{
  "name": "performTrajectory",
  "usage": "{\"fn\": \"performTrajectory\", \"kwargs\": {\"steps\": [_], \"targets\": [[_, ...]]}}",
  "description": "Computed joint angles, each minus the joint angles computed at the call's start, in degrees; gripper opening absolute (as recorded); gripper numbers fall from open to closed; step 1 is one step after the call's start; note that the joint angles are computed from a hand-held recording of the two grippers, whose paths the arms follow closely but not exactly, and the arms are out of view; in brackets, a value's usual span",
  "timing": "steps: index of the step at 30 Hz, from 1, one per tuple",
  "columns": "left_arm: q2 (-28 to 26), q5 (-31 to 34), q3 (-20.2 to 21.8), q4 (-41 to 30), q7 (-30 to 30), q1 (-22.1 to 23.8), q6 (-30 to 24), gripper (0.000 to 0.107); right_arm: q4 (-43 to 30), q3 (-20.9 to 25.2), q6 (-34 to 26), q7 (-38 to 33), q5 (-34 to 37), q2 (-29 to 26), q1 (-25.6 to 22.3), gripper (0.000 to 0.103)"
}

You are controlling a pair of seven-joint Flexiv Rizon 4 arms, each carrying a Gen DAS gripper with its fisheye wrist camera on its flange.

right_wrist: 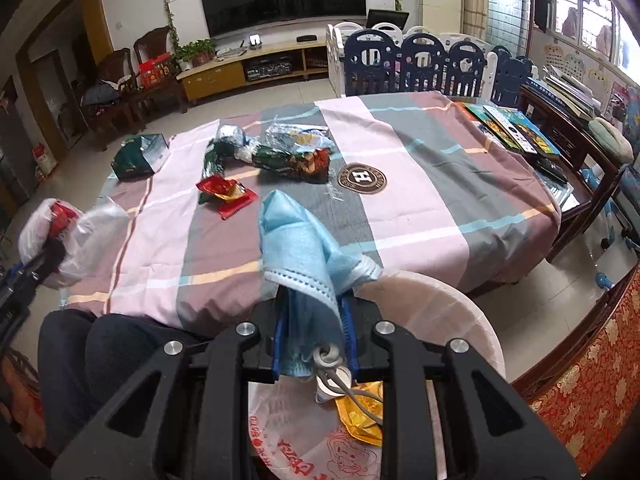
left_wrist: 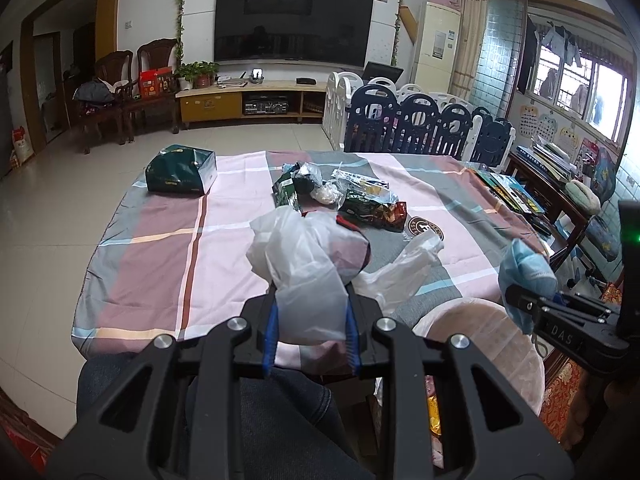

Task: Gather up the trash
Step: 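Carry the mask and white bag over the wastebasket and open both tools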

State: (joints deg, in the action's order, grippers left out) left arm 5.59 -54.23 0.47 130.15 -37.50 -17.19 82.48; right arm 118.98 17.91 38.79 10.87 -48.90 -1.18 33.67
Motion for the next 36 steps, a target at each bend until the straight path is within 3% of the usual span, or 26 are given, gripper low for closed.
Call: {"fn": "performTrajectory", "kwargs": {"steps": [6,19,20,21,23,27,30,32,35,36], "targets": [[0.8,-0.8,0.1,0.5,0.3,-0.7,0.7,0.028,2.3,0.8,-2.1,-0.1,3.2,1.6,-0.2,0.024],[1.5,2.2,0.4,0.8,-0.2,-1.5,-0.1,0.028,6.6,1.7,-0.7,-0.4,12.1,2.2,-0.8,0.024],[1.5,2.3,0.4,0.9,-0.1,-1.6,-0.2,0.028,6.8,1.7,-0.4,-1.1,14.4,2.0,-0.8,0.030],[1.6,2.7,0.3,0.9,-0.4,-1.6,-0.2,0.028,6.9,1.6,-0.1,-2.5,17.7,1.6,-0.9,0.045],[1.4,3.0,0.2,0.8,-0.4,-1.7,-0.6,0.028,7.1,1.6,-0.5,-2.4,22.0,1.5,-0.9,0.067],[1.0,4.1,0.0,0.6,-0.7,-1.5,-2.1,0.028,12.6,1.5,6.9,6.0,20.5,5.4,-2.7,0.068],[0.8,1.3,-0.2,-0.3,1.7,-2.2,-7.4,0.028,14.5,2.6,4.4,12.5,15.6,9.7,-4.3,0.074],[0.5,0.4,-0.7,-1.2,4.0,-2.3,-13.8,0.028,14.8,3.5,1.2,15.7,13.6,12.1,-5.2,0.077],[-1.3,6.5,-2.5,-3.1,6.8,-1.6,-23.6,0.034,16.4,5.0,-2.1,20.3,11.7,16.9,-6.7,0.078],[-2.0,8.5,-3.2,-3.5,7.8,-1.6,-25.1,0.041,16.5,5.3,-3.0,21.0,11.5,17.7,-7.0,0.080]]}}
